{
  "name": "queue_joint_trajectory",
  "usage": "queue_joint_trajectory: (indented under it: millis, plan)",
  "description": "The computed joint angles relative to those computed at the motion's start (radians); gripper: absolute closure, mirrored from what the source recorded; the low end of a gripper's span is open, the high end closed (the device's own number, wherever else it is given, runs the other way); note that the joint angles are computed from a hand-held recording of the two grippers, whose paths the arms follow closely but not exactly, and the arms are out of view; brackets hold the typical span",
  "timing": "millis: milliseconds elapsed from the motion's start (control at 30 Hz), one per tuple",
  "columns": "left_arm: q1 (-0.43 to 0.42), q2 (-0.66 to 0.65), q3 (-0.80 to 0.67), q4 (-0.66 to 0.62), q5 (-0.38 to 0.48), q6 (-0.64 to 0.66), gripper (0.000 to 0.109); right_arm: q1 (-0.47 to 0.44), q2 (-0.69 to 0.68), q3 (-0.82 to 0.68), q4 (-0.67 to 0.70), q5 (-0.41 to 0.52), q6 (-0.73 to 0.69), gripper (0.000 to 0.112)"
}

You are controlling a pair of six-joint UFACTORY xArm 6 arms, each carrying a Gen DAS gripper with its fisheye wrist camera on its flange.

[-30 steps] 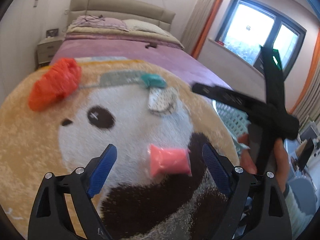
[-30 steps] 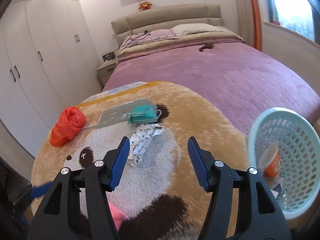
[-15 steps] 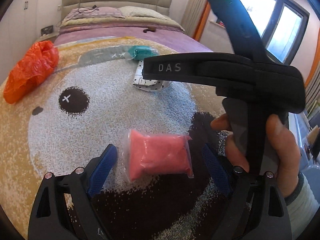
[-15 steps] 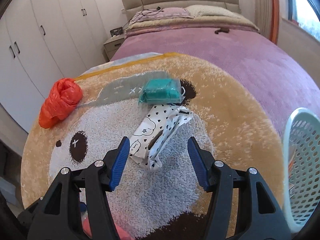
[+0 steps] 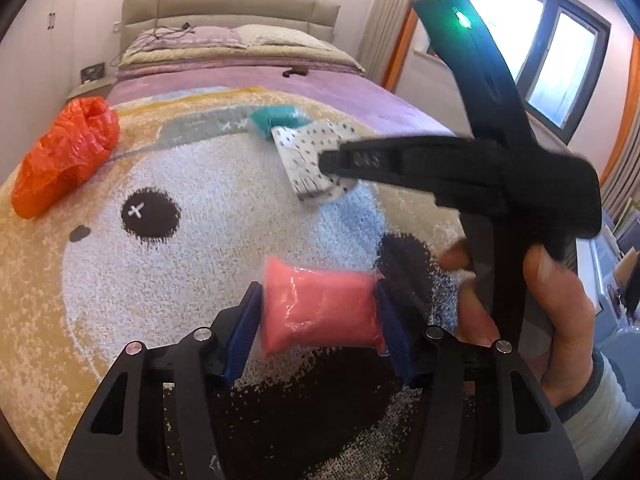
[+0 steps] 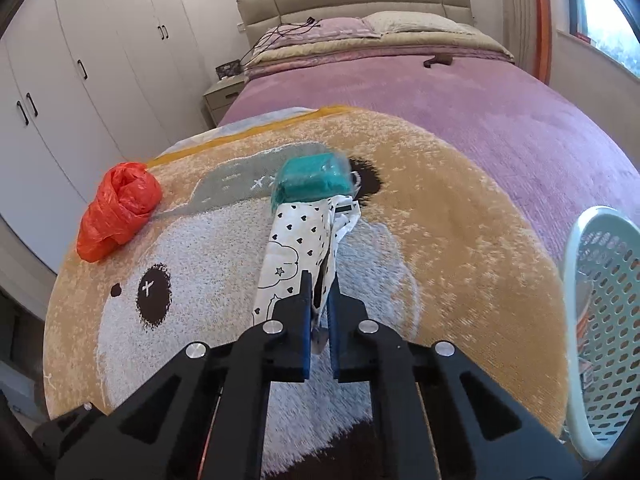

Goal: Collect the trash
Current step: 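Grasp the pink packet with the left tool while the right tool grasps the white dotted wrapper, then carry the pink packet and dotted wrapper over the basket and release both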

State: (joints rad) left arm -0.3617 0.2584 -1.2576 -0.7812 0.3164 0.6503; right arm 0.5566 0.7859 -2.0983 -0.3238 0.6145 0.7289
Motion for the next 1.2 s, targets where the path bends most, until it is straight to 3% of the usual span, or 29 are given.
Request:
queue_joint_trajectory:
  millis: [333, 533, 733, 833, 1200]
  plan:
    - [-0.02, -0.033, -0.045, -0.219, 0.005, 0.18, 0.054, -0.048, -0.283, 0.367, -0.205, -0.164, 0.23, 0.108]
    - [-0.052, -0.014, -0.139, -0.344, 0.043, 0.334, 0.054, -0.086, -0.435, 0.51, -0.443, -0.131, 0.438, 0.108]
    - [-0.115, 0.074, -0.288, -0.253, 0.056, 0.295, 0.054, -0.151, -0.581, 0.664, -0.554, -0.129, 0.579, 0.108]
    - [-0.135, 0.142, -0.396, -0.2, 0.105, 0.251, 0.054, -0.183, -0.64, 0.729, -0.595, -0.101, 0.635, 0.108]
    - [-0.205, 0.472, -0.851, 0.079, 0.223, 0.016, 0.054, -0.339, -0.738, 0.905, -0.528, -0.15, 0.702, 0.108]
